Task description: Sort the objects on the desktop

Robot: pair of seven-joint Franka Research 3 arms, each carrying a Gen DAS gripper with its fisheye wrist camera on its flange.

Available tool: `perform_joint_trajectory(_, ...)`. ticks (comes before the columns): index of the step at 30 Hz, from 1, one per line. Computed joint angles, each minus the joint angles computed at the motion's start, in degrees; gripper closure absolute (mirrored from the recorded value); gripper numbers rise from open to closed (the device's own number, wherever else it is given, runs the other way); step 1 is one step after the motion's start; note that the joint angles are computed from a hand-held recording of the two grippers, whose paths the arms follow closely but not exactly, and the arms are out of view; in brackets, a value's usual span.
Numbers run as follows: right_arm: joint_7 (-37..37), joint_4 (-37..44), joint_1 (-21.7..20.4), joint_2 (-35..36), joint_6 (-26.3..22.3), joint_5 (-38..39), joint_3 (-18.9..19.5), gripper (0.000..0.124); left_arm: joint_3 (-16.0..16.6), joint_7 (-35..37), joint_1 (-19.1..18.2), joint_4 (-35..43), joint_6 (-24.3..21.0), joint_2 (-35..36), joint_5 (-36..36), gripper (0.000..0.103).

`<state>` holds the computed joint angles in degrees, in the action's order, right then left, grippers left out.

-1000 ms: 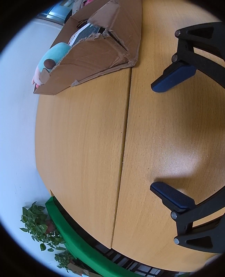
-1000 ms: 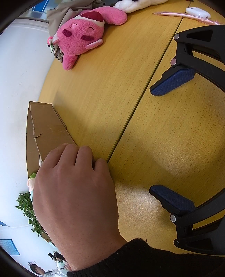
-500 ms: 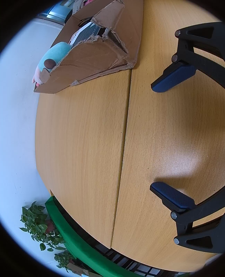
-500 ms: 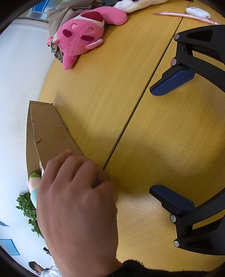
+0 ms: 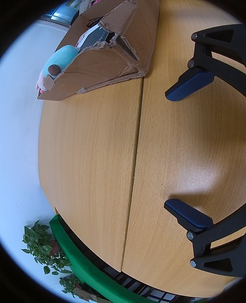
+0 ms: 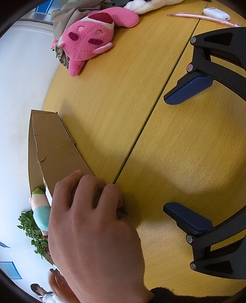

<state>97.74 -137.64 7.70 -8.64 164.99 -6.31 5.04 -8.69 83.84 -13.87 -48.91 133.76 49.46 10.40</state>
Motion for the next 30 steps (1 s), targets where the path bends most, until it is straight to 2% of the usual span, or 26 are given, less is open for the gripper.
perform_joint_trajectory(16, -0.1, -0.1, 0.0, 0.0, 0.1, 0.1, 0.0, 0.021, 0.0, 1.2, 0.1, 0.6, -0.2, 0.3, 0.2, 0.0)
perform_joint_trajectory(20, -0.2, 0.0, 0.0, 0.0, 0.1, 0.1, -0.1, 0.021, -1.3, 3.2, 1.2, -2.5, 1.1, -1.3, -1.1, 0.0)
perform_joint_trajectory(30, -0.3, 0.0, 0.0, -0.1, 0.0, 0.2, -0.1, 0.021, -0.3, 2.1, 0.9, -1.6, 0.5, -1.0, -1.3, 0.0)
